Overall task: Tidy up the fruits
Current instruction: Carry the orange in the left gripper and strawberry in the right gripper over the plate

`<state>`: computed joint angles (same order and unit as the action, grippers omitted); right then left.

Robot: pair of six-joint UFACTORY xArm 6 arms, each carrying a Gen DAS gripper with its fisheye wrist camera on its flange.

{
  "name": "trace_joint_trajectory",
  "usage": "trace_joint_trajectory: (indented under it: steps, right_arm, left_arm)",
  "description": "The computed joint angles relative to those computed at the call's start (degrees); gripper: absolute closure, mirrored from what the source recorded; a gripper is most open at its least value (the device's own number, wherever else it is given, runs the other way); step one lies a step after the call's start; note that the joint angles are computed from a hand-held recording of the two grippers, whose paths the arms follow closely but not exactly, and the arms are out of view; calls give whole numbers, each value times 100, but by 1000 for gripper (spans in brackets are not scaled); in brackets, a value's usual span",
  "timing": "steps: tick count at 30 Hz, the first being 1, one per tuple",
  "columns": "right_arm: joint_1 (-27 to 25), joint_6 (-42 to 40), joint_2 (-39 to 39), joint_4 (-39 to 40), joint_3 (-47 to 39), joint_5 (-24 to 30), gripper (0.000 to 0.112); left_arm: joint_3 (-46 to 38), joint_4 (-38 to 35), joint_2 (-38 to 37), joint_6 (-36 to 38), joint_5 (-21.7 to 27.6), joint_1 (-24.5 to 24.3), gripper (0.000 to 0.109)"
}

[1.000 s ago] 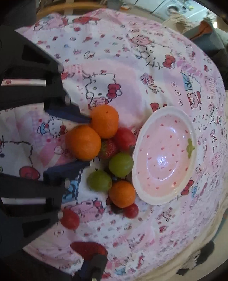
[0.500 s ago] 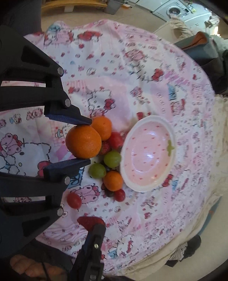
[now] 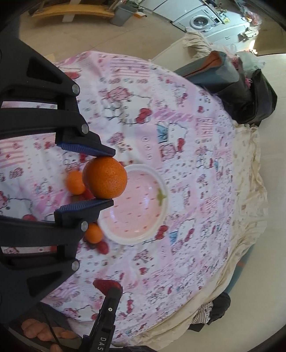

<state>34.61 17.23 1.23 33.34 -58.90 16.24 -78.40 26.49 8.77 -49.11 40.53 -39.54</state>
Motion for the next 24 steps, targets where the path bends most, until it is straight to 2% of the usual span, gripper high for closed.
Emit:
trace_joint_trajectory:
  steps: [8, 19, 24]
  right_arm:
    - [-302, -536, 583, 128, -836, 175, 80]
    - [-648, -774, 1785, -158, -2358, 860, 80]
    - [-800, -880, 2391, -81, -3044, 1243, 80]
  left_arm:
    - [-826, -6, 636, 416, 10, 197, 75]
    - [-2243, -272, 1870, 1104, 223, 371, 75]
    - [-2751, -676, 2421, 1345, 197, 472, 75]
